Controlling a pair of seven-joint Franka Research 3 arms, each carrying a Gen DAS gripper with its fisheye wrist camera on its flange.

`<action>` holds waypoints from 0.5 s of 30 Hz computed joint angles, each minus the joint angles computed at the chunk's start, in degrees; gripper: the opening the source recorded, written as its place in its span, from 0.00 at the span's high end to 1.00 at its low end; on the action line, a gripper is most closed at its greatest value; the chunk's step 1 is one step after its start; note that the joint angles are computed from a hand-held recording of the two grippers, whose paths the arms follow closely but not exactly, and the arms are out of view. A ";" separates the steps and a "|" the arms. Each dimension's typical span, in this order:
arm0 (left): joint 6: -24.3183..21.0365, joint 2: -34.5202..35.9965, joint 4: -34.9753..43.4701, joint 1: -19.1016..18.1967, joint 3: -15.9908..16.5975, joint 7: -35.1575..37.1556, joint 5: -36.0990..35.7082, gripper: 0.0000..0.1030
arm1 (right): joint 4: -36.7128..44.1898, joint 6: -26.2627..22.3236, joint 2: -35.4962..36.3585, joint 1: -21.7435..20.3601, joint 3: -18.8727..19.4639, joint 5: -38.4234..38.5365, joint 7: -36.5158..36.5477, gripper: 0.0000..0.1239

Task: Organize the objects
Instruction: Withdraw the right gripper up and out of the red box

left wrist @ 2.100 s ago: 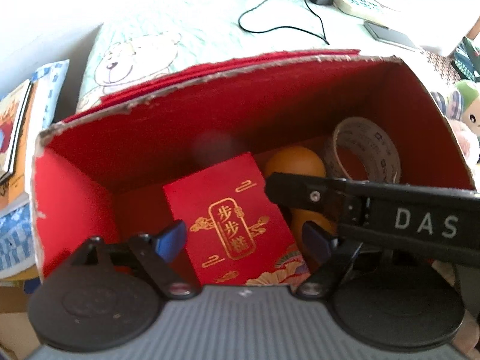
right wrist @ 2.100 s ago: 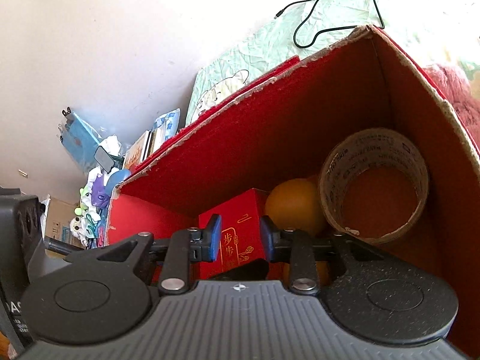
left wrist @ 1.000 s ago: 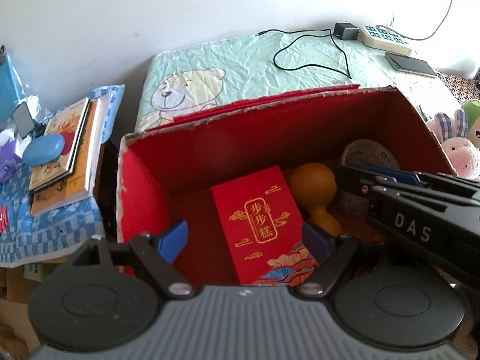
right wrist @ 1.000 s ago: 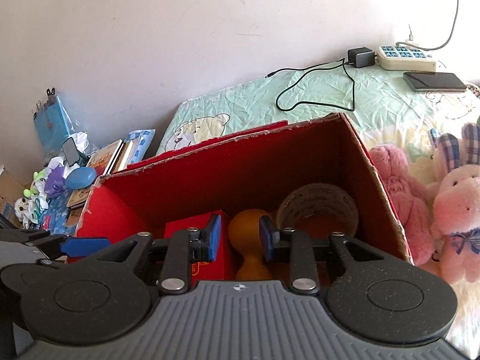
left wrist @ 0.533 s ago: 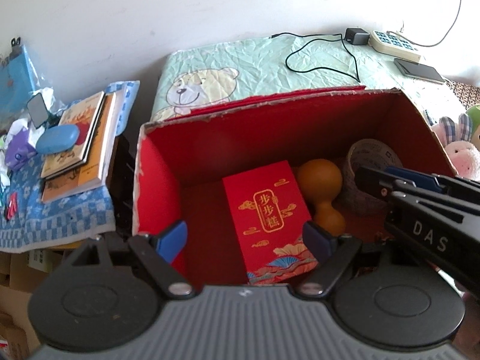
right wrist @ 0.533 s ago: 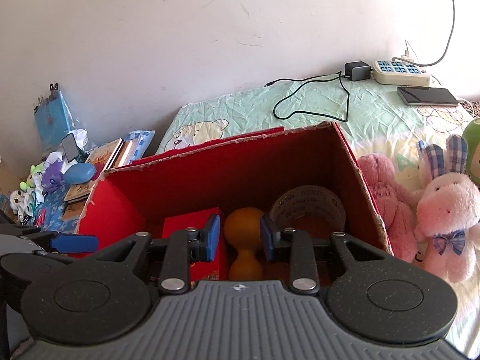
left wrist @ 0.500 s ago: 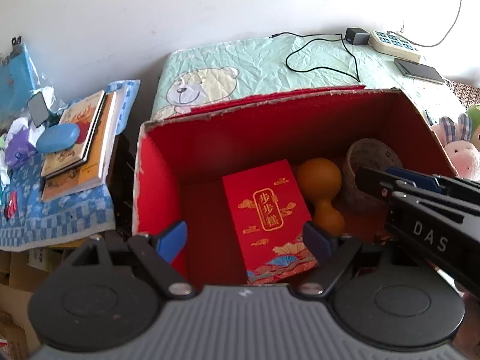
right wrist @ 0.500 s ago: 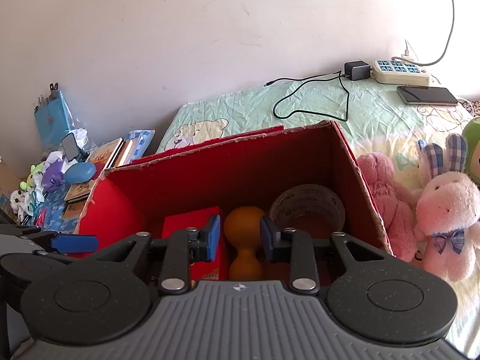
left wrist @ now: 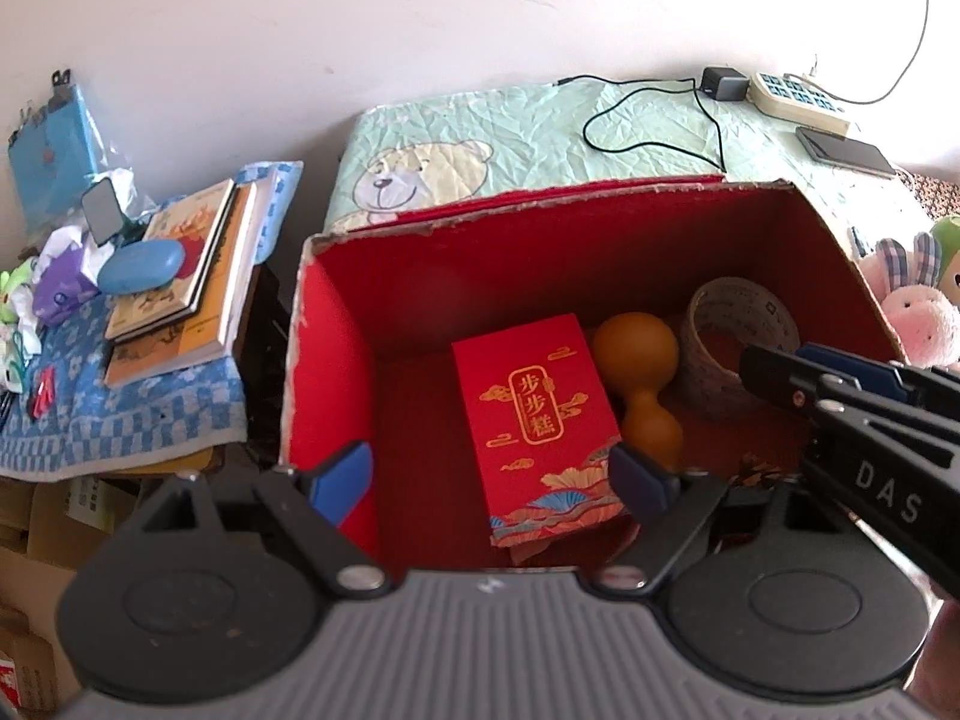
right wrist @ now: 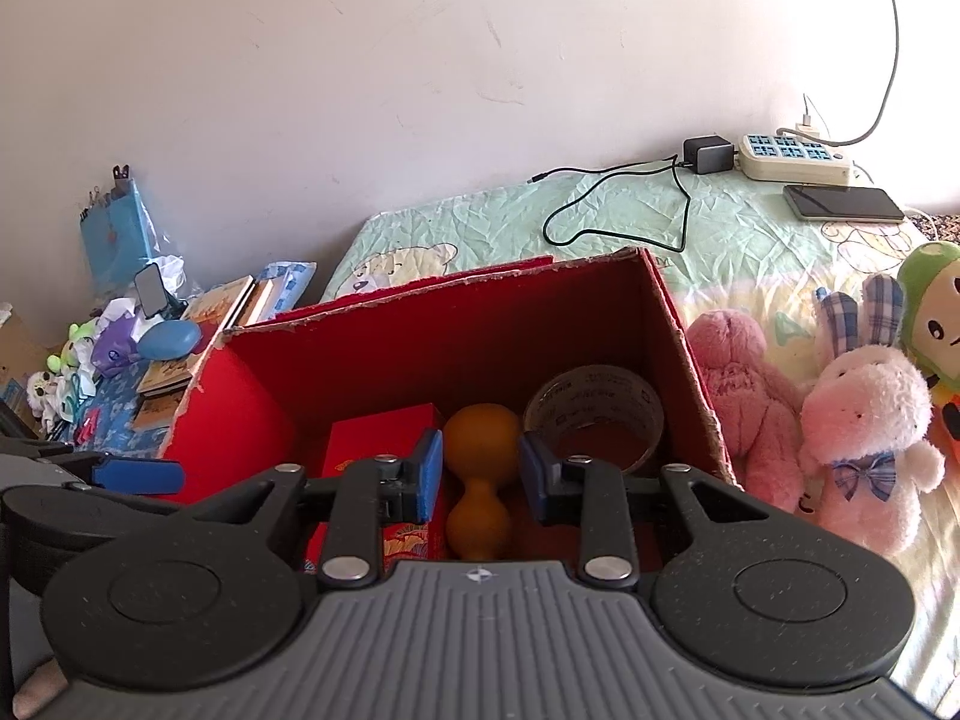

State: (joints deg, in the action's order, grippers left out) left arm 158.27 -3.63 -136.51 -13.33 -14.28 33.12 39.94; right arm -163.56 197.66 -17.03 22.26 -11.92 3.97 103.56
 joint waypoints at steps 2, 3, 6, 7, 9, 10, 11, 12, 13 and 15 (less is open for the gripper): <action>-0.29 -0.71 -0.34 -0.07 -0.17 -0.84 0.28 0.15 | -0.63 -0.09 -1.14 1.17 -1.73 -1.12 0.34 0.74; -0.51 -1.09 -0.50 -0.11 -0.29 -1.23 0.33 0.15 | -0.95 -0.11 -1.73 1.59 -2.38 -1.58 0.26 0.74; -1.33 -2.15 -0.87 -0.14 -0.76 -2.97 1.00 0.14 | -1.88 -0.58 -3.79 3.02 -4.56 -2.97 -0.69 0.74; -1.56 -2.63 -1.05 -0.14 -0.92 -3.62 1.20 0.13 | -2.18 -0.85 -4.54 3.94 -5.68 -3.38 -1.00 0.74; -2.10 -3.43 -1.36 -0.12 -1.30 -4.87 1.77 0.11 | -2.82 -1.68 -6.36 6.96 -9.38 -4.43 -1.71 0.74; -2.61 -3.79 -1.40 -0.13 -1.52 -5.42 2.03 0.11 | -3.16 -2.24 -7.53 8.82 -11.64 -4.91 -2.34 0.74; -3.24 -4.17 -1.47 -0.18 -1.74 -5.98 2.24 0.11 | -3.42 -2.73 -8.49 10.29 -13.35 -5.02 -3.17 0.74; -3.64 -4.51 -1.59 -0.22 -1.90 -6.44 2.40 0.11 | -3.68 -3.29 -9.50 11.44 -14.70 -5.02 -4.09 0.74; -4.02 -4.90 -1.76 -0.28 -2.06 -6.92 2.47 0.11 | -4.02 -3.77 -10.59 12.43 -15.89 -4.97 -5.07 0.74; -4.90 -5.71 -2.12 -0.42 -2.38 -7.92 2.38 0.11 | -4.59 -4.48 -12.60 14.38 -18.16 -4.81 -7.15 0.74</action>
